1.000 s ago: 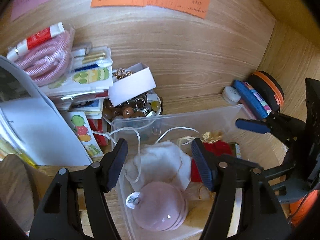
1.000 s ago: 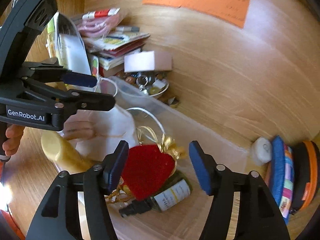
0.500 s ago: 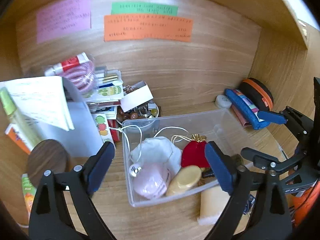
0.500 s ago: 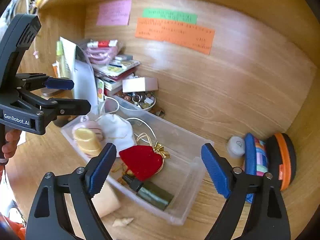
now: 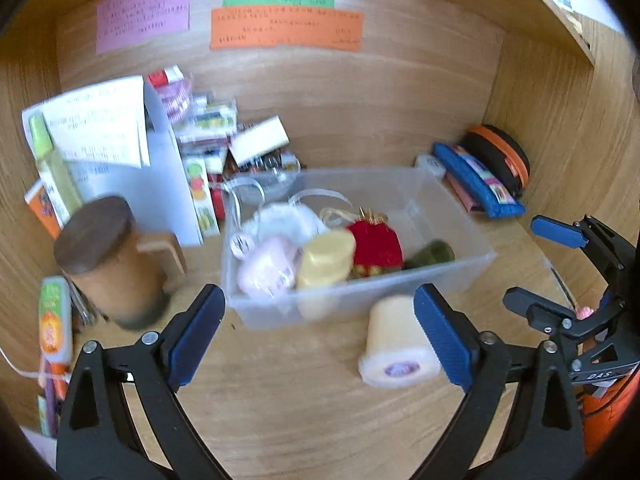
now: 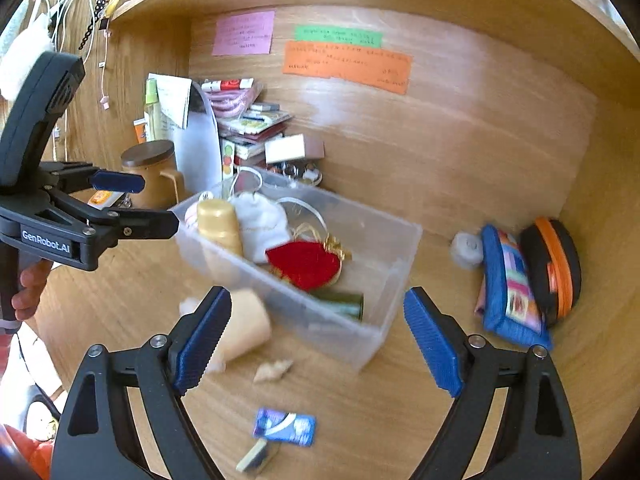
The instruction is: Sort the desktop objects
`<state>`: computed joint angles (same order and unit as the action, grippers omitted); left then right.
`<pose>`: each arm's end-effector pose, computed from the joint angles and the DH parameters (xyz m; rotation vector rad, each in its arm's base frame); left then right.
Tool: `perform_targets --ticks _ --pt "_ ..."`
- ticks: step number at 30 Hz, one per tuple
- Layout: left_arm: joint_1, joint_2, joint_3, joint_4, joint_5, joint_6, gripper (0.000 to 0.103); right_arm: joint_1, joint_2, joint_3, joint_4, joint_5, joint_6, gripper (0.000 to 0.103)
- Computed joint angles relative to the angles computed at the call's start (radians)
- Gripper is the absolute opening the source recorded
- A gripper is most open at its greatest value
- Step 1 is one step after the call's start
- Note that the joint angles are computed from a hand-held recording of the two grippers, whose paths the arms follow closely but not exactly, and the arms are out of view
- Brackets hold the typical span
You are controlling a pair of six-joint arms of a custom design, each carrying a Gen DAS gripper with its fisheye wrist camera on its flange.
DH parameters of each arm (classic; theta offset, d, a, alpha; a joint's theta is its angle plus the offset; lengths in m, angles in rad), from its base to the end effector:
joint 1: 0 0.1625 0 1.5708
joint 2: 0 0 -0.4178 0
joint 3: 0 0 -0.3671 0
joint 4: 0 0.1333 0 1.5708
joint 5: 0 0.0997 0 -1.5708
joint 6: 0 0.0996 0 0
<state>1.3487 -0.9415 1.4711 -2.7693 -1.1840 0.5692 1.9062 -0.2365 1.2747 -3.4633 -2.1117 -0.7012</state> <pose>0.0129 -0.7186 0.3043 0.8208 2.4146 -0.7849 0.3152 -0.6552 -0.0368 0.8930 -2.1554 0.9193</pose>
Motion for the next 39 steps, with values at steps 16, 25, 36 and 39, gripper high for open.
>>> perform_targets --ticks 16,25,36,39 --pt "-0.001 0.025 0.148 -0.081 0.051 -0.045 0.096 -0.057 -0.019 0.225 -0.122 0.018 0.143 0.086" --pt "0.007 0.031 0.192 -0.143 0.061 -0.039 0.097 -0.057 0.025 0.263 -0.221 -0.023 0.12 0.075" --pt "-0.012 0.101 0.113 -0.093 0.115 -0.062 0.097 -0.088 -0.006 0.28 -0.123 0.063 0.203 0.025" --pt "-0.011 0.12 0.084 -0.078 0.121 -0.076 0.097 -0.091 -0.011 0.285 -0.126 0.068 0.196 0.016"
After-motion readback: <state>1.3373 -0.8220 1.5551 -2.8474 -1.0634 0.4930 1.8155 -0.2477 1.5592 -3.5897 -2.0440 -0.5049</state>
